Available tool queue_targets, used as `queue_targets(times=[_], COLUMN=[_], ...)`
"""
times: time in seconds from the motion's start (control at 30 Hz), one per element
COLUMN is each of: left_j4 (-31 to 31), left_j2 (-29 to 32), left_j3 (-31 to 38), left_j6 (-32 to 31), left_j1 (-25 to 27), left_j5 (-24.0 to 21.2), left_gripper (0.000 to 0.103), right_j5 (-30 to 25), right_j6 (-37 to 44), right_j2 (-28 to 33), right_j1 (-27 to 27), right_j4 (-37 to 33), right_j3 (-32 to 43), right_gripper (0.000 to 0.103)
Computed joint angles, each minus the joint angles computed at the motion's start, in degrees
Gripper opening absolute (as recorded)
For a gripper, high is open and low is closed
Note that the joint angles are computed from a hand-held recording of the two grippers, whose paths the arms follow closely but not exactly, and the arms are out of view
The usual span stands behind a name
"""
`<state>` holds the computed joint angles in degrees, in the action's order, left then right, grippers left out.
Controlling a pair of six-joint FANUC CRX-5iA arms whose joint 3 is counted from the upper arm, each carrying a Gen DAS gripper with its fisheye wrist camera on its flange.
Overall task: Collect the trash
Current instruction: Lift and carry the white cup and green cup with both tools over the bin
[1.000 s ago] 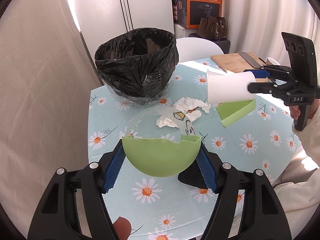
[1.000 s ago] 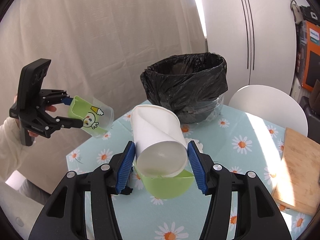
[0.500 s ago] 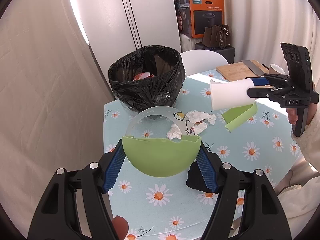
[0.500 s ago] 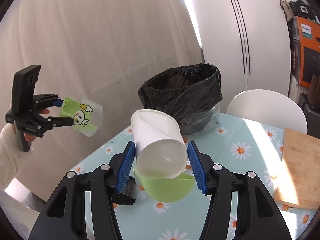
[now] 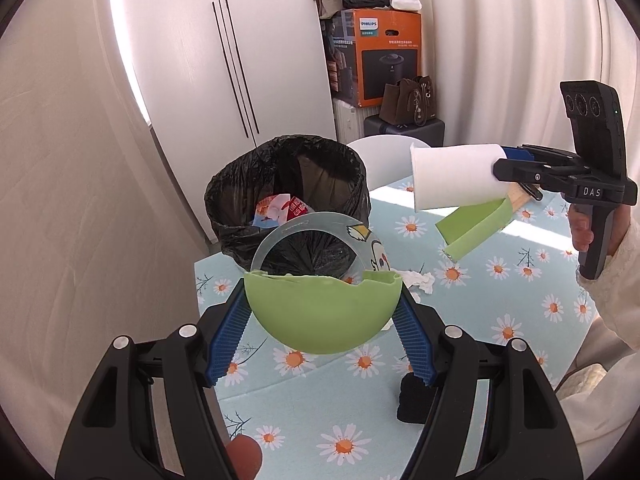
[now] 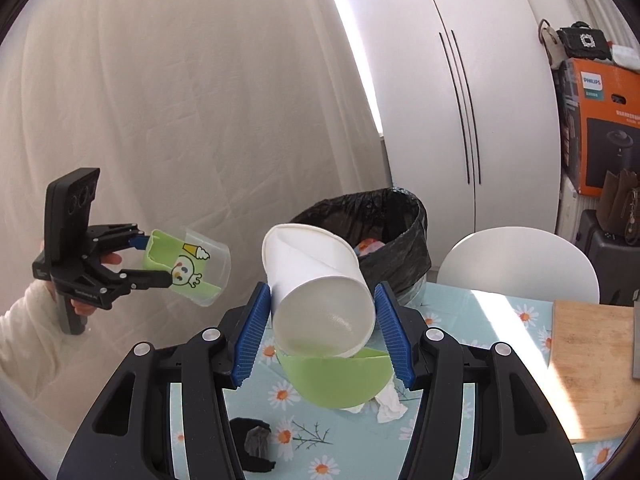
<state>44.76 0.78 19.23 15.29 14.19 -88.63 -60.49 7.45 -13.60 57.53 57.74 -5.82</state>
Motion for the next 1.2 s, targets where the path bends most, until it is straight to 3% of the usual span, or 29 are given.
queue_targets(times=[0.33, 0.8, 1.03, 1.2], left_j4=[2.90, 5.87, 5.74, 4.33], left_j2=[9.77, 20.58, 27.32, 33.99], left_j3=[10.24, 24.52, 33.61, 43.89], left_j6=[-0.66, -0.14, 3.69, 7.36], left_j1=[-1.90, -4.98, -7.07, -9.05], left_j5=[-3.35, -6.47, -7.95, -10.08], left_gripper=[0.069, 0.069, 0.069, 0.069], right_j5=[-2.35, -5.08, -5.38, -7.74], right_j6=[-0.37, 7.76, 11.99, 16.05], right_j2=[6.77, 15.22, 17.44, 19.92], right_j1=[-2.01, -5.91, -8.99, -10.89], right_j4=[2.38, -1.22, -5.85, -9.46], right_j3=[6.87, 18.99, 22.58, 26.63], right_gripper=[0.050, 0.050, 0.050, 0.050])
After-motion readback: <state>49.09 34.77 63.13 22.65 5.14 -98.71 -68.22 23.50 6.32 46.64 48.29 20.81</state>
